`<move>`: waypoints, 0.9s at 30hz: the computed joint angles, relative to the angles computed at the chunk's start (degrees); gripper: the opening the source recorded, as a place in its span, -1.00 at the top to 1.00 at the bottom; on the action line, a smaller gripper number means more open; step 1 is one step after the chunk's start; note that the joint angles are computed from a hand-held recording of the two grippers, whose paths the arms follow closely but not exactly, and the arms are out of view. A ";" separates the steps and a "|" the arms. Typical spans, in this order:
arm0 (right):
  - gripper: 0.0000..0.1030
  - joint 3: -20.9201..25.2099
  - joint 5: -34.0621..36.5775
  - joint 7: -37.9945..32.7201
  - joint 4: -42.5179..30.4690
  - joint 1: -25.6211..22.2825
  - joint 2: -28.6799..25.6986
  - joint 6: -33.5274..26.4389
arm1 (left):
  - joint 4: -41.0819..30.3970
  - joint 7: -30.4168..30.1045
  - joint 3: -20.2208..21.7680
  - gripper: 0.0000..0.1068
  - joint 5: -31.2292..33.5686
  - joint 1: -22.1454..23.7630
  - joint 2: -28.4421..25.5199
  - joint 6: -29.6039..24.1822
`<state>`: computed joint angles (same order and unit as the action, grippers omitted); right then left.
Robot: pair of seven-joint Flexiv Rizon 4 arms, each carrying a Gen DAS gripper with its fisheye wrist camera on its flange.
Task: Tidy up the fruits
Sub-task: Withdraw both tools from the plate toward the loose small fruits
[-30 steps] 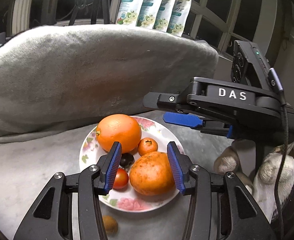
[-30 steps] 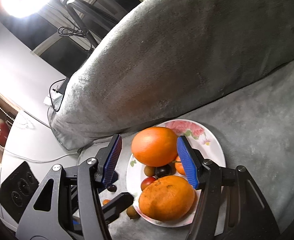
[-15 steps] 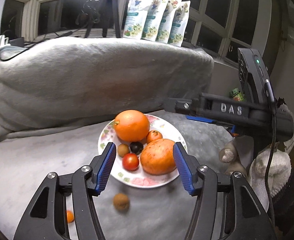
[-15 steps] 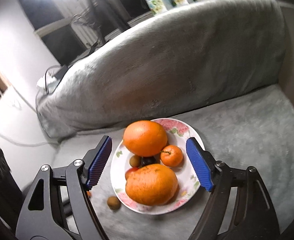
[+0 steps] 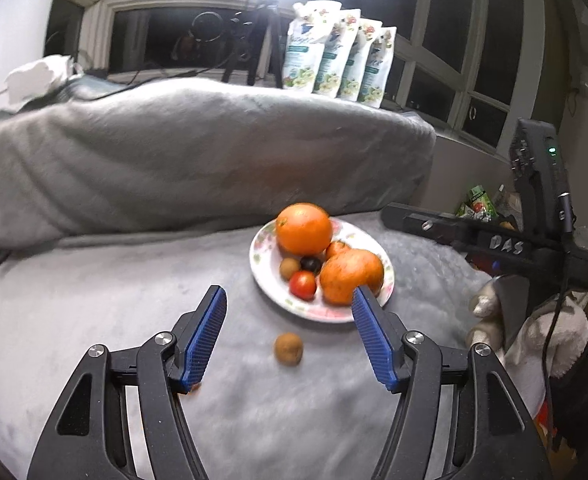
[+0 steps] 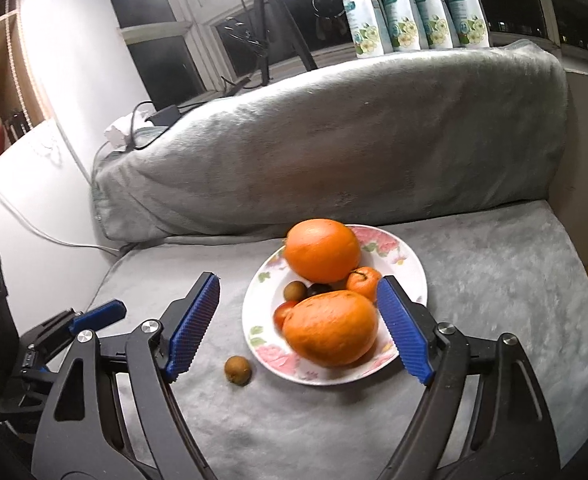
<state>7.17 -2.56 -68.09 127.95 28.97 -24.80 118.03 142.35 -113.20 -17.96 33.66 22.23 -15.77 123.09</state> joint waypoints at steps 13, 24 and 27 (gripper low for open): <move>-0.62 -11.70 15.50 -16.57 5.64 21.28 5.41 -2.33 | 7.70 3.19 9.03 -0.22 -1.00 -1.13 -2.21 6.74; -0.62 -1.19 8.34 -12.42 5.80 11.91 0.80 -0.96 | 9.70 4.33 9.01 -0.20 -0.45 2.77 -6.40 9.65; -0.62 -0.78 7.18 -11.98 5.75 11.73 -0.11 -0.82 | 9.29 3.83 7.37 -0.03 0.70 5.00 -7.31 9.29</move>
<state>6.39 4.63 -80.08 133.70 40.70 -24.91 117.21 151.64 -109.37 -10.59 34.36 27.23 -23.08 132.38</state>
